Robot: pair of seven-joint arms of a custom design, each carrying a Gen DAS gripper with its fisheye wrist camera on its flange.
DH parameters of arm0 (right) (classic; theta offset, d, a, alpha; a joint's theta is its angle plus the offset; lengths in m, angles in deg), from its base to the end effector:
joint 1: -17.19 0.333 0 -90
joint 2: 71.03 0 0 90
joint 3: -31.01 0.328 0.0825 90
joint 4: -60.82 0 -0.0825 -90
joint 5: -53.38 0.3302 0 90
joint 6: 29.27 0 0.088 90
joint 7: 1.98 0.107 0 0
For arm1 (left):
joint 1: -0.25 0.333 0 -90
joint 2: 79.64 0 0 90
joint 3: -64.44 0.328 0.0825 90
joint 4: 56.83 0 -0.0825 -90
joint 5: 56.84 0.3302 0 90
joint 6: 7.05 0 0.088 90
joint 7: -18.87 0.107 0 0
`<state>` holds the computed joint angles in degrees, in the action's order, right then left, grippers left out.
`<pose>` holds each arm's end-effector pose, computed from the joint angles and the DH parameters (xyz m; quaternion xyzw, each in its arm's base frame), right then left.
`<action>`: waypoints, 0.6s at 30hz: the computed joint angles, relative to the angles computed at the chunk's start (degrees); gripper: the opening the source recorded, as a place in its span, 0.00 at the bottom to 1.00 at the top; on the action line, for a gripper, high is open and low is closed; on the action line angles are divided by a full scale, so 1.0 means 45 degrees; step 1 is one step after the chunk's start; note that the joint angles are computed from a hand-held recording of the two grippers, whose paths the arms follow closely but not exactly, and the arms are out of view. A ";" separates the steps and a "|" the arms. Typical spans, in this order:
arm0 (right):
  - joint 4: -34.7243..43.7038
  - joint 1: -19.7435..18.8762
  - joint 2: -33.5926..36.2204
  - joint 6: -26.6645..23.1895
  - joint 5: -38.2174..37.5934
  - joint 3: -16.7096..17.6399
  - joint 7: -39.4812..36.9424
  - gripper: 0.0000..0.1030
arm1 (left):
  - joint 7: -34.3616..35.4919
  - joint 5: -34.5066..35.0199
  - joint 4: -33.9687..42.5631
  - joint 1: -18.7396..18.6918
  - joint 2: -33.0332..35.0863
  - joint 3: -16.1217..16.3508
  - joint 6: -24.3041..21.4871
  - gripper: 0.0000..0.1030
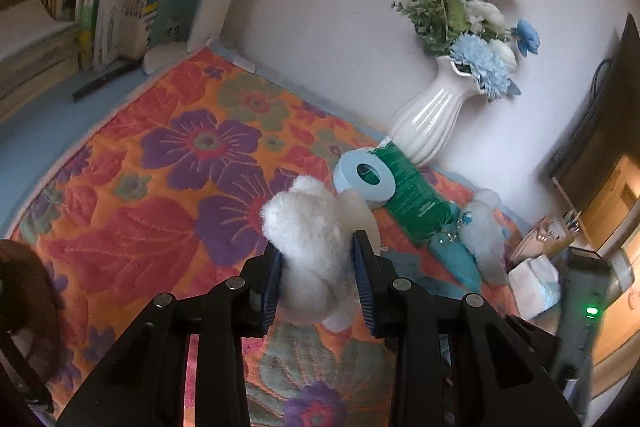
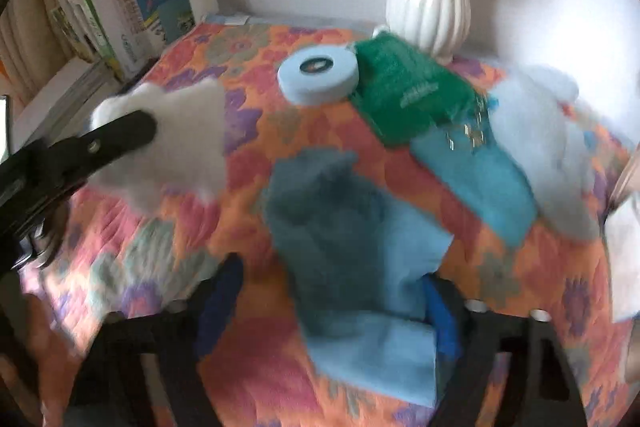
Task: Organize soft objects
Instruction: 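Grasp the white plush bear with the left tool while the right tool grasps the blue cloth, then carry the plush bear and blue cloth over the glass bowl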
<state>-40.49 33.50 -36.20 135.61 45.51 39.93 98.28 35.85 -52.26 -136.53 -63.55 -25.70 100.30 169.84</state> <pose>0.6118 0.2771 0.3269 -0.7883 0.5609 -0.1110 0.2272 0.5583 -0.4995 0.3450 -0.7023 0.5421 -0.4351 0.1536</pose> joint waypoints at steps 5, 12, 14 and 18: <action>0.0033 0.0112 0.0037 0.0586 -0.0298 -0.0260 0.0171 0.16 | 0.0502 0.0047 0.0298 0.0460 -0.0011 -0.0635 -0.0014 0.29; -0.2398 -0.3142 -0.1141 0.2378 0.1993 0.2958 -0.1518 0.09 | 0.1061 0.0182 0.0543 0.0674 -0.0051 -0.1171 0.0075 0.29; -0.3308 -0.3211 -0.1862 0.2888 0.2016 0.2786 -0.1359 0.09 | 0.1361 0.0199 0.0814 0.0830 -0.0029 -0.1593 0.0068 0.29; -0.4766 -0.4426 -0.2986 0.3346 0.2342 0.3551 -0.1287 0.09 | 0.1890 0.0133 0.1529 0.0955 0.0122 -0.2318 0.0067 0.29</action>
